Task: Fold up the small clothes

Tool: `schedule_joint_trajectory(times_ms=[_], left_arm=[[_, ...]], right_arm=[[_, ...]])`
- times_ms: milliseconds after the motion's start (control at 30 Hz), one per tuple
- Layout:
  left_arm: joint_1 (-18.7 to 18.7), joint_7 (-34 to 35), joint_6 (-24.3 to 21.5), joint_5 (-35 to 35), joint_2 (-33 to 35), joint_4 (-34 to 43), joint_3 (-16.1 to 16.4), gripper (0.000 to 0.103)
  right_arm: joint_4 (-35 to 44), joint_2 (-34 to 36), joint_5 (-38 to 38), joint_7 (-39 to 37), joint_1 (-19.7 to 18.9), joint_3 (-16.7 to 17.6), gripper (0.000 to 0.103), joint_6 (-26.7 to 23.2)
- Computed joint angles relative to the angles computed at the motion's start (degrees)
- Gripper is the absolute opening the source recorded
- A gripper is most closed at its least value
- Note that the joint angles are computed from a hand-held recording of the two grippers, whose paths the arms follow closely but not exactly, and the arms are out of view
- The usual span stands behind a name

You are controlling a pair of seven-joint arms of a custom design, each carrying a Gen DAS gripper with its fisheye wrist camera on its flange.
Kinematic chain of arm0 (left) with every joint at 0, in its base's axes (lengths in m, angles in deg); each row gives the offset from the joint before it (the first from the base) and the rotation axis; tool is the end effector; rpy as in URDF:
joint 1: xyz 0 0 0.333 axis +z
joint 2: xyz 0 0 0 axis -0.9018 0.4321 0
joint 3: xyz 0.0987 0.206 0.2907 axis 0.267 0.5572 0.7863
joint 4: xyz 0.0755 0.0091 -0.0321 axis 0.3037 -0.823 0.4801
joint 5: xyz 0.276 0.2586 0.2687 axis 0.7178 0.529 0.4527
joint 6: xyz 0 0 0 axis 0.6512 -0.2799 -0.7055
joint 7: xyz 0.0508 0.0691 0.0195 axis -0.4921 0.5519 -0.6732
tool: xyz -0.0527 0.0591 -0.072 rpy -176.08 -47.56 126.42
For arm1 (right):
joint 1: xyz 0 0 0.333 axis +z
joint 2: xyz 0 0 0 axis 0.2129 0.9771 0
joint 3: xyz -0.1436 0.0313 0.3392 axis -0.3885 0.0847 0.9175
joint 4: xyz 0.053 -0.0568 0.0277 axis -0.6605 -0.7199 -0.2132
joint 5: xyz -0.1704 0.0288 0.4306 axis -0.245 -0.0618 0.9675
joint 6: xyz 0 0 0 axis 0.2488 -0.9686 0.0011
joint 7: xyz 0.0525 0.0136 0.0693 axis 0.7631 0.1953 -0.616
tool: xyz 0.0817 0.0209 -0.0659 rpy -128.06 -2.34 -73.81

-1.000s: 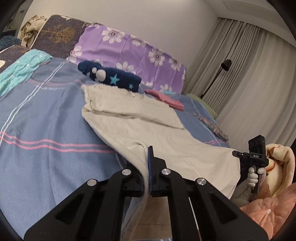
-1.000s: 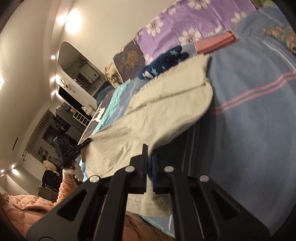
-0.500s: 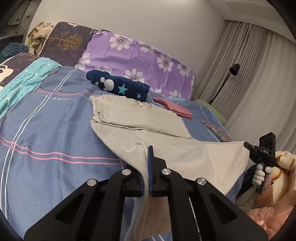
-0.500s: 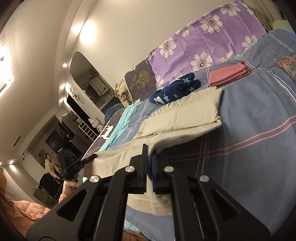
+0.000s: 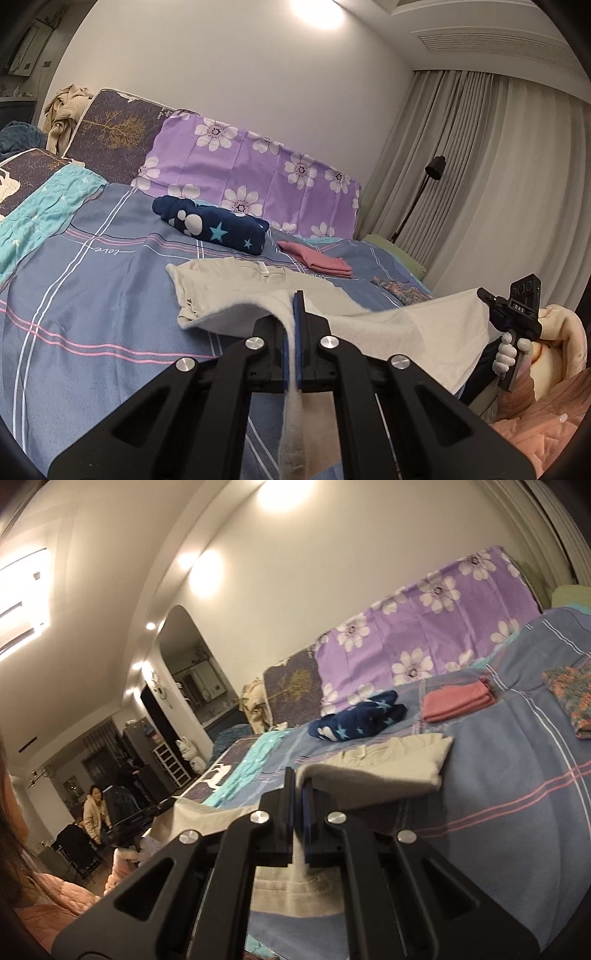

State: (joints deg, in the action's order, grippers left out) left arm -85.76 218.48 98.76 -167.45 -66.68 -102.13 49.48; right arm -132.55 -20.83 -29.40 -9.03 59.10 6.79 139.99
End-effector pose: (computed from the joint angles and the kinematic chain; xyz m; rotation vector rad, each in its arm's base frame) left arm 0.4639 -0.1310 0.6228 -1.5037 1.7759 -1.6517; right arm 0.4264 0.0623 0.6568 -1.2838 1.3078 -0.2592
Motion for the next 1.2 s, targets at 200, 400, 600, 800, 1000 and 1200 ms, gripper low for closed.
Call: schedule_joint_trajectory(times_ms=[200,400,600,800,1000,1200], left_arm=[[1.63,-4.19,-1.75,2.3,3.1,1.28,-0.01,0.002],[2.4,-1.83,-3.02,0.11,7.8,5.74,0.1,0.002],[6.42,-5.58,-4.33,3.02,17.92,15.31,-2.22,0.002],[11.21,-21.77,-4.65,18.6,31.51,26.6,-5.87,0.002],[13.41,-39.7,-7.3,35.43,41.52,32.3,-6.5,0.002],[17.94,-40.82,-8.4,36.64,42.72,30.96,-10.41,0.002]], right_arm=[[1.26,2.51,3.25,-0.45,3.75,-4.54,0.003,-0.43],[6.03,7.8,5.12,-3.99,5.68,-7.35,0.003,-1.94],[14.87,18.08,10.1,-7.45,7.89,-12.78,0.004,-5.77],[26.9,35.56,22.71,-12.78,11.87,-23.54,0.005,-17.42],[34.11,52.52,32.63,-12.0,5.35,-24.04,0.007,-29.61],[33.47,53.52,35.83,-13.37,-0.16,-19.47,0.01,-31.15]])
